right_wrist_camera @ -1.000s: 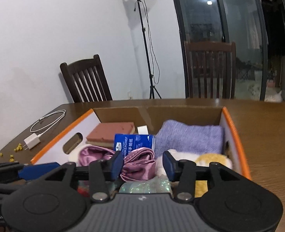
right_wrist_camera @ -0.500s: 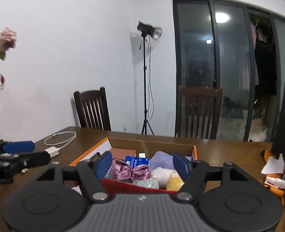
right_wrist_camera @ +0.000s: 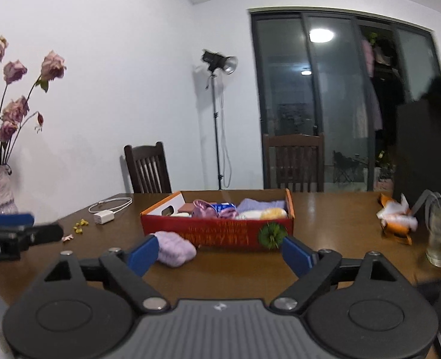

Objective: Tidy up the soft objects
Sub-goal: 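Move both grippers back toward the lavender towel roll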

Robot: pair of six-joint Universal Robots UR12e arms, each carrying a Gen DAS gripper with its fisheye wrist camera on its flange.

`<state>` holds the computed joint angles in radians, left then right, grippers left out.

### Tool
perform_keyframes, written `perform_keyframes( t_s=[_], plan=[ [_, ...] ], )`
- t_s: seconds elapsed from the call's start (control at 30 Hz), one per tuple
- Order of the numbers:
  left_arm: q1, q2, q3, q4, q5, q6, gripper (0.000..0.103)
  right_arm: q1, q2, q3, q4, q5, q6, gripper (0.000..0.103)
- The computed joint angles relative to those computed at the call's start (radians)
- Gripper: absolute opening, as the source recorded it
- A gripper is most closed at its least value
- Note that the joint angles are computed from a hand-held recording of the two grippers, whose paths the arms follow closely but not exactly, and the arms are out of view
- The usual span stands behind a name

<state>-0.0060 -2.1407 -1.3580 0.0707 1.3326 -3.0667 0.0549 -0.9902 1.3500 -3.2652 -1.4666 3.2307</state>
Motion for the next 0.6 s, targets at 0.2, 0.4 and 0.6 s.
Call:
perform_keyframes(
  t_s=[0.2, 0.4, 0.6],
  plan=[
    [0.011, 0.023, -0.058, -0.012, 0.003, -0.004, 0.099, 0.012, -0.047, 0.107, -0.051, -0.041, 0.008, 0.095],
    [0.009, 0.020, -0.051, -0.006, 0.014, -0.013, 0.099, 0.023, -0.058, 0.127, -0.075, -0.058, -0.030, 0.096],
    [0.013, 0.009, -0.035, -0.039, 0.013, -0.042, 0.099, 0.025, -0.046, 0.109, -0.027, -0.062, -0.021, 0.096]
  ],
)
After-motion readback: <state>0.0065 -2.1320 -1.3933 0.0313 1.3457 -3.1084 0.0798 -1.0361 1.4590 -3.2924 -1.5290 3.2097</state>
